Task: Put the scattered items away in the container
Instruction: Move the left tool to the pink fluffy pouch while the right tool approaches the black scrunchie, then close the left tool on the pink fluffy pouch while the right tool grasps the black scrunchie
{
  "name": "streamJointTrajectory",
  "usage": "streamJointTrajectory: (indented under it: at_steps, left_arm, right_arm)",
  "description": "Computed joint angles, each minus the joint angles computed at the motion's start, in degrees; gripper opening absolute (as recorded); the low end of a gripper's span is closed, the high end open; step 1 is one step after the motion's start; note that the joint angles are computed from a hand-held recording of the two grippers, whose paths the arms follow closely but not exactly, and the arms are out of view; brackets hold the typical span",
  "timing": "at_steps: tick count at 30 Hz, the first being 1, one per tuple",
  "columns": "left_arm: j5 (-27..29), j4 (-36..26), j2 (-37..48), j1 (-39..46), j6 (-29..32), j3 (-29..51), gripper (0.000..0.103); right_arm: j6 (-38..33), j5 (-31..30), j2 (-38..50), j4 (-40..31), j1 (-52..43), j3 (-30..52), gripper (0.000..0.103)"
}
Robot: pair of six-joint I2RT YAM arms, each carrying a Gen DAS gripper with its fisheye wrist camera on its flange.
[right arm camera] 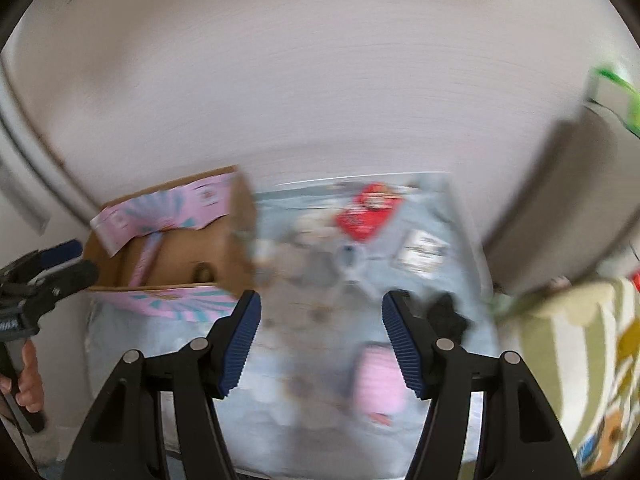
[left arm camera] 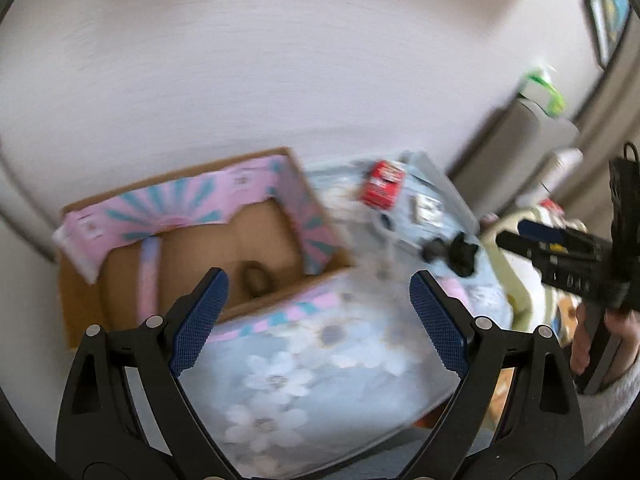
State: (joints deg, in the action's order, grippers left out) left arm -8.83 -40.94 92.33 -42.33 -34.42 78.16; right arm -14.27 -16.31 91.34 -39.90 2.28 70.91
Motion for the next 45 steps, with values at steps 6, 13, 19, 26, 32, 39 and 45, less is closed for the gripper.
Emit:
streamJointTrajectory:
  at_steps: [6,13,19,26,32,39,45]
  left_arm:
    - [5.26,-0.37,12.96,-6.38,0.88,11.12,0.092]
    - [7.55,-3.63,28.33,-10.93,-1.15,24.34,0.092]
    - [7.86,-5.6,37.97,-12.99,-2.82,33.5,0.092]
    - [5.88,-6.06,46.87,-13.97,-6.21,41.03,0.092]
    - [6.41,-3.92,49.41,-13.44,-9.27,40.54,0.092]
    - [6.92,-3.23,50.46,-13.14,-10.41,40.53,0.092]
    - [6.85,-3.15,51.04,-13.25,-10.95,40.93,0.092]
  right_arm:
    - [-3.35,-0.26,-0.1,-2.0,-9.89,1.79,0.059]
    - [-10.4,1.75,3.83,-4.01,-13.97,3.42,0.059]
    - [-16.44,1.37,8.97,-3.32,-15.91,3.83,0.059]
    - [-24.95,-0.91,17.61,-3.45,-16.12,8.16,0.059]
    - [-30.0,-0.78,25.88,-3.16,-15.09,12.76,0.059]
    - [-32.03,-1.21,30.58,-3.38,-14.27,15.31,0.059]
    - [-32.83,-1.13,32.85,-3.44,-13.56,16.6,0.059]
